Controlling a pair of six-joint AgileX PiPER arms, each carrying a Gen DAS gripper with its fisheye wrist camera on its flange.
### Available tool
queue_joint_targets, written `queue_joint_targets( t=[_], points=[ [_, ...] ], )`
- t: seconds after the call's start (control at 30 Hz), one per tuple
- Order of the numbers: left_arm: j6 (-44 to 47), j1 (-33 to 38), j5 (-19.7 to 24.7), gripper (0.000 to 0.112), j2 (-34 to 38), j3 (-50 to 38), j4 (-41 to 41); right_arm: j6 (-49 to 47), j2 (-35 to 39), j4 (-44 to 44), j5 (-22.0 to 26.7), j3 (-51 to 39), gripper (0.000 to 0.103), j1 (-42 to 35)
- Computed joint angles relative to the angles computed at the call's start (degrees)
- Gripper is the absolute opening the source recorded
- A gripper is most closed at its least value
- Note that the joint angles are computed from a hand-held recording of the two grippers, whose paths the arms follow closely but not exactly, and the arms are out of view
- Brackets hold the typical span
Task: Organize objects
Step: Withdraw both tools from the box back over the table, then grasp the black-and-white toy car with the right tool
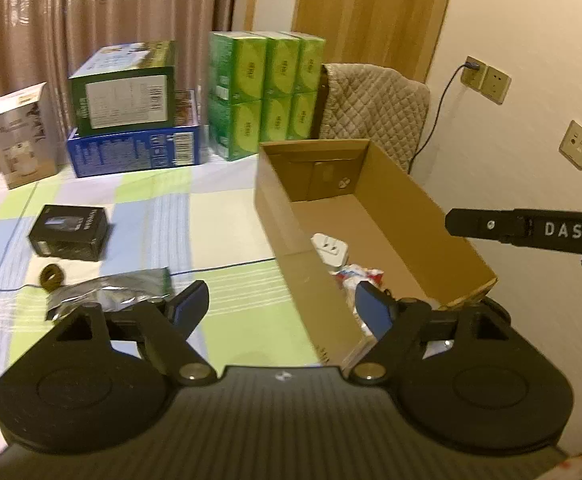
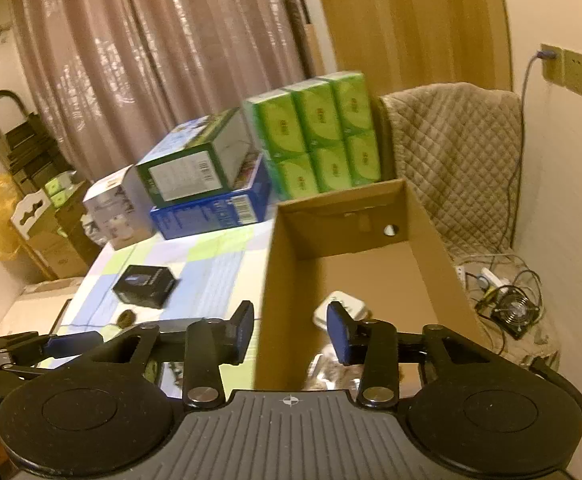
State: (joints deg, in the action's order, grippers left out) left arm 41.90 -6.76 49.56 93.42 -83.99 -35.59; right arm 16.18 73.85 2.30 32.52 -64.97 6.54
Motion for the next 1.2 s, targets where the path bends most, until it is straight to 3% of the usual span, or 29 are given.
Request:
queue_joint_targets(
  t=[0.23, 0.6, 0.97, 1.2],
  points=[
    [4.9, 6.2, 0.1, 0.087, -2.3, 3.0, -1.0, 10.6, 0.8, -9.8, 0.1, -1.0, 0.065, 8.3],
    [9.8, 15.4, 1.0, 0.102, -1.0, 2.5, -3.0, 17.9, 4.8, -15.9, -0.4, -3.6, 0.072, 16.5],
    [11.6, 23.4, 0.3, 0.102, 4.4, -1.7, -3.1, 21.3, 7.5, -17.7, -3.8, -3.2, 0.073, 20.3],
    [10.8, 26.3, -0.2, 0.102, 9.4, -5.2, -2.7, 19.4, 13.2, -16.2, -6.4, -4.9, 0.073, 22.5]
  ],
)
